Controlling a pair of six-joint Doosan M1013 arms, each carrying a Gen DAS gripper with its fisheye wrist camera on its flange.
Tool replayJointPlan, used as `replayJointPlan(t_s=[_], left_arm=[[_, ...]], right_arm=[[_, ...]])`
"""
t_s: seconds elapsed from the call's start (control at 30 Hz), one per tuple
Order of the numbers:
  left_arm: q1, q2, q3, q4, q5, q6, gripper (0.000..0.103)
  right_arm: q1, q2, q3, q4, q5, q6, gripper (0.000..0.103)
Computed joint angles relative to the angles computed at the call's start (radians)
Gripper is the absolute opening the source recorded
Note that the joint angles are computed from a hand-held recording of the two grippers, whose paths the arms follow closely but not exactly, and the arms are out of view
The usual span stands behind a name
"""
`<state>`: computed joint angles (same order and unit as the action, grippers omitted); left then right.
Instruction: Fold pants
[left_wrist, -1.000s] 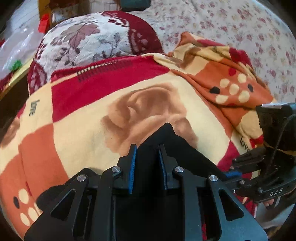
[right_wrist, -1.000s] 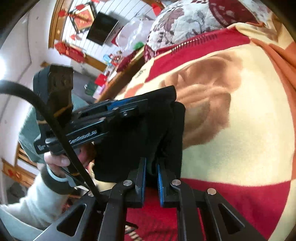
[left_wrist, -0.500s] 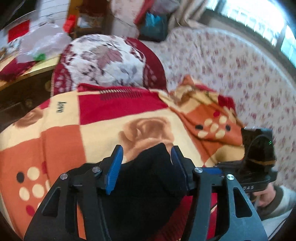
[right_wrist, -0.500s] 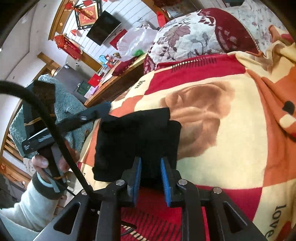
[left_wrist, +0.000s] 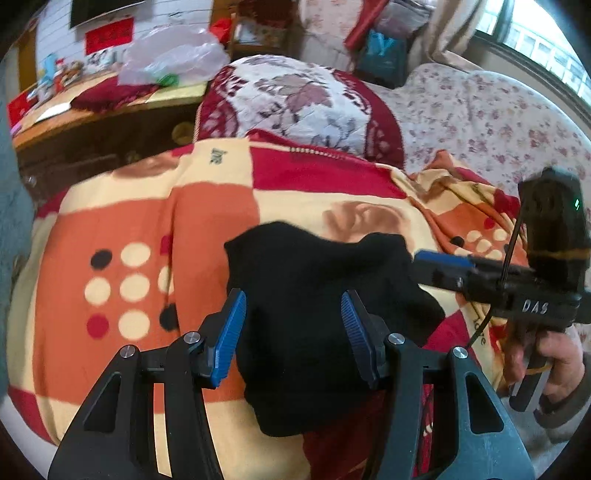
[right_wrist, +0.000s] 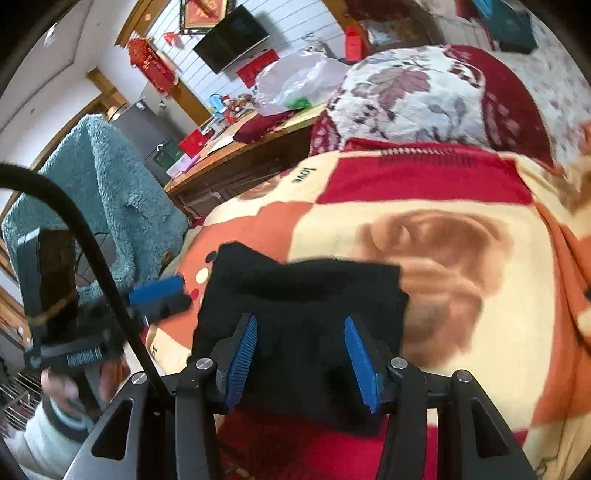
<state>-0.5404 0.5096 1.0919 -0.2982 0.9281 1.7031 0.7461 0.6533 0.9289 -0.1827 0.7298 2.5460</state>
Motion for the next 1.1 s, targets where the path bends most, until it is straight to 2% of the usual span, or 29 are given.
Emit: replayJointPlan(t_s=[0.17,0.3,0.53,0.67,0.77,0.83,1.1], left_arm=[[-0.003,0.004,0.017,0.010,-0.014,-0.053,0.054],[-0.007,0.010,0.019,0.025,-0.016,-0.071,0.054],[-0.016,0.013,0.034,0.065,-0.043,-0.100,0.054],[-0.013,0.014,0.034,0.059,-0.046,-0.110,0.054],[-0.005,0.007,0.042,0.024,-0.048,-0.107,0.054],[0.004,0.000,0.048,-0.018,-0.044,-0.094,0.054],[0.006,-0.020,0.067,-0.023,-0.056,-0.112,0.054]], right_arm=[[-0.008,0.064,-0.116,0.055,0.071,-0.104,0.048],[-0.018,0.101,-0.162,0.083,0.142,-0.102,0.048],[-0.030,0.099,-0.105,0.118,0.073,-0.071,0.048],[-0.029,0.090,-0.093,0.126,0.061,-0.079,0.048],[-0.032,0.051,-0.034,0.146,0.006,-0.045,0.048],[-0.028,0.026,0.004,0.113,-0.015,0.002,0.050],[-0.005,-0.031,0.082,0.013,0.010,0.080,0.051]])
